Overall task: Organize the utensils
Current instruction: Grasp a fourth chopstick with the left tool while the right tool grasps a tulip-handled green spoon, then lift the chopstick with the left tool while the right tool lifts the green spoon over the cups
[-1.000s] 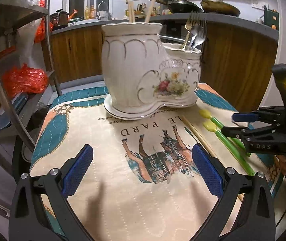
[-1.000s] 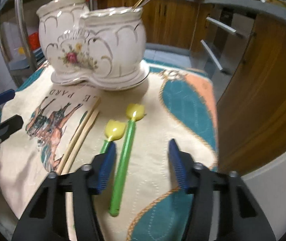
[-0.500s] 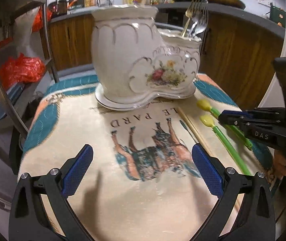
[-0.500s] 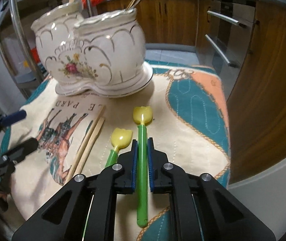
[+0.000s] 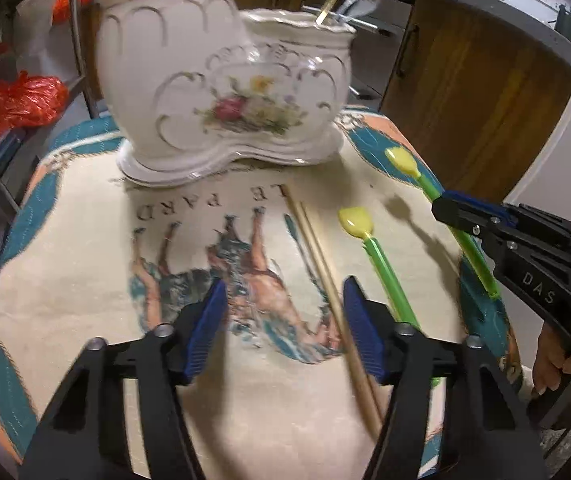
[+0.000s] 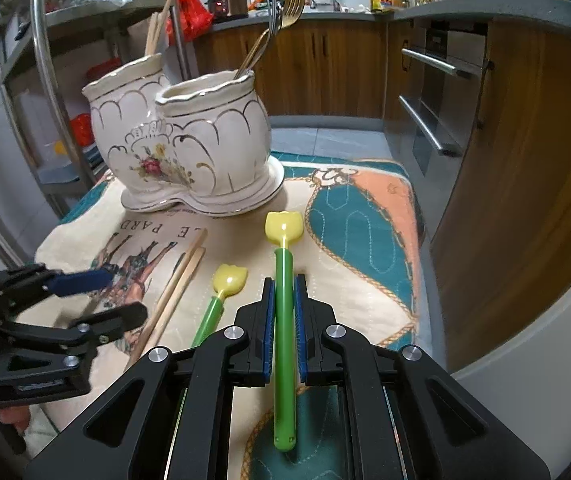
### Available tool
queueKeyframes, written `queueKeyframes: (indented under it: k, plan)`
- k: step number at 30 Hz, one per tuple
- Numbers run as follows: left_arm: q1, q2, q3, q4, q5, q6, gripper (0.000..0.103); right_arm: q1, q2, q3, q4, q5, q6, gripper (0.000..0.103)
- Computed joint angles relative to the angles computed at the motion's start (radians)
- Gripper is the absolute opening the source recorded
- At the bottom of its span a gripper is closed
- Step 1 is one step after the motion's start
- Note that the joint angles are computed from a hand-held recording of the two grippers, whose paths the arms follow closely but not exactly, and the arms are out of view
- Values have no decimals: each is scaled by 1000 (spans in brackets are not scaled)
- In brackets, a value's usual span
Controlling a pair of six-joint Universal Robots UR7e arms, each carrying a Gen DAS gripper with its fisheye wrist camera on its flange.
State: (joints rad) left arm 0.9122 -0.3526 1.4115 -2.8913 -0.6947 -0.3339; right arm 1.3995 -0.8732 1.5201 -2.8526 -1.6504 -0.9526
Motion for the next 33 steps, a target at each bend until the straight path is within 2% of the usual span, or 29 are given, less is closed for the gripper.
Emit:
queueKeyframes:
  k: [1,6,9,17,19,22,27,33]
  plan:
    - [0,1,-3,12,-5,-6,50,-3,-5,3,3,9,1,10]
    - [-10,18,-28,61,16,-7,32,-10,-19,15,2,30,-5,10]
    - [-7,14,-39,86,-10,-23,20,-14,-27,24,-3,38,-9,10]
    - [2,57,-143,191,12,-2,18,-16,-35,36,-8,49,-6,10]
    - [6,59,-151,192,11,14,10,-16,-39,40,-9,51,-8,10]
    - [12,49,-142,185,-17,54,9,-18,-42,42,-9,54,-10,10]
    - [8,-12,-70,217,-41,153,6,-18,-41,40,0,51,-15,10]
    - [1,-103,53,273,19,205,4,-18,-36,34,21,42,-21,10]
